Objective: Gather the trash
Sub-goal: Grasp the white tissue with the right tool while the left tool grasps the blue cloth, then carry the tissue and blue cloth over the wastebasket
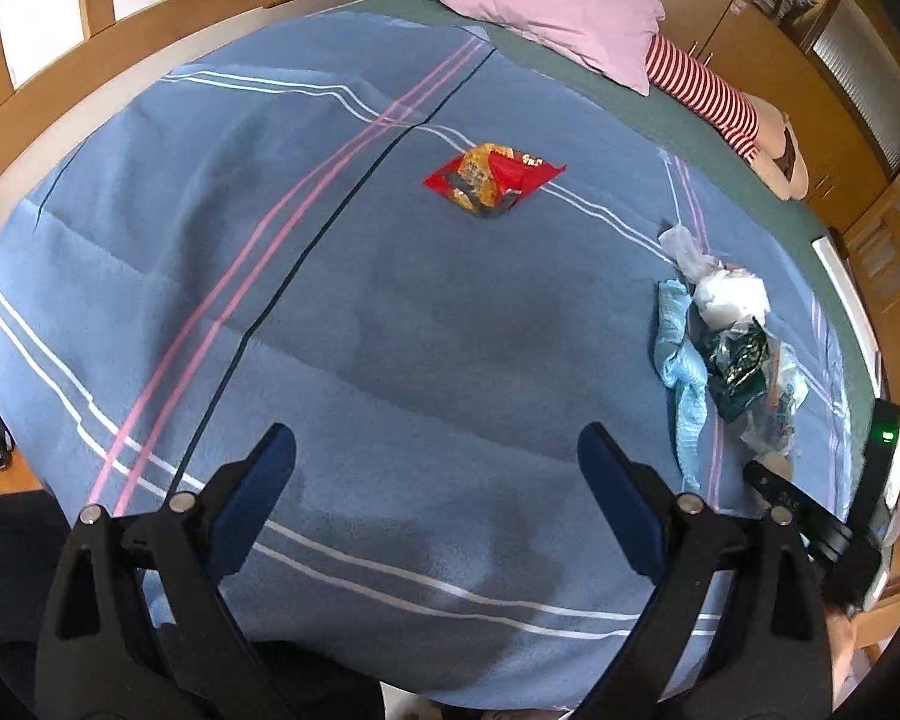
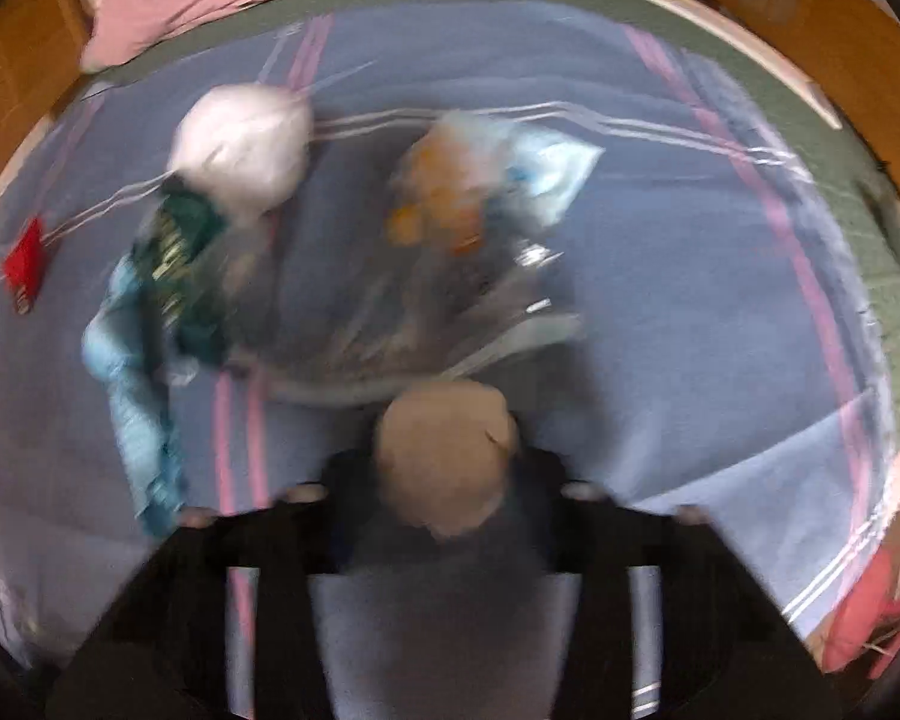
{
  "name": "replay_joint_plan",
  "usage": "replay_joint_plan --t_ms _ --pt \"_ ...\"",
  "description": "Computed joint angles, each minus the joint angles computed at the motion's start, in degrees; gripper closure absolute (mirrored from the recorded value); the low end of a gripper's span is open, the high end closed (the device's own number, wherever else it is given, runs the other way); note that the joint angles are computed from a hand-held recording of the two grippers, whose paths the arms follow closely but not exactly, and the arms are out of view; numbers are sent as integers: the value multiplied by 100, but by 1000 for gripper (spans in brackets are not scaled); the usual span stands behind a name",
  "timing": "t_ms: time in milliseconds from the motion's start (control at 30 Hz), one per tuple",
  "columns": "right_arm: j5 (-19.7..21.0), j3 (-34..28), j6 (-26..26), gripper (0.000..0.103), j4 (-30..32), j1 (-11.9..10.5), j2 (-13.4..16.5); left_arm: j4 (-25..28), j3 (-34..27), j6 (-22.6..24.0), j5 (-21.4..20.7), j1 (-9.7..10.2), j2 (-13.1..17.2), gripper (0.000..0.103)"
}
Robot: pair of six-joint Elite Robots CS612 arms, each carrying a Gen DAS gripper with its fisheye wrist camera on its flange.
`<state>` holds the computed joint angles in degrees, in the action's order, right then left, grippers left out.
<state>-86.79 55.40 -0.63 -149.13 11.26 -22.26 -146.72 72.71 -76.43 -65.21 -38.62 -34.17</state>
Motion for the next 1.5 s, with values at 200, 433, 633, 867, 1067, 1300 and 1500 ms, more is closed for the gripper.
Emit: replay_joint_plan --t_ms 200,433,633,867,1067,1300,1500 --pt "1605 926 -741 79 -200 -108 -536 -20 -65 443 340 -80 19 8" --pt "2689 2346 -24 78 -1551 -554 -1264 1138 -1127 990 -25 56 445 9" --pt "2183 3451 430 76 -2428 -805 -1693 1361 -2828 2096 -141 137 1381 8" --pt "2059 3896 806 76 -2678 -1027 -1811 1572 -4136 3022 -669 218 2221 53" --pt "2216 3996 908 76 -2957 -1068 -1835 829 -3162 2608 -624 197 1734 68" --pt "2388 4214 579 76 -3348 -989 -1989 -952 -1317 2368 -244 -11 802 68" --pt "2399 4504 564 76 -3730 -1000 -2180 -1841 -471 2609 85 -343 431 68"
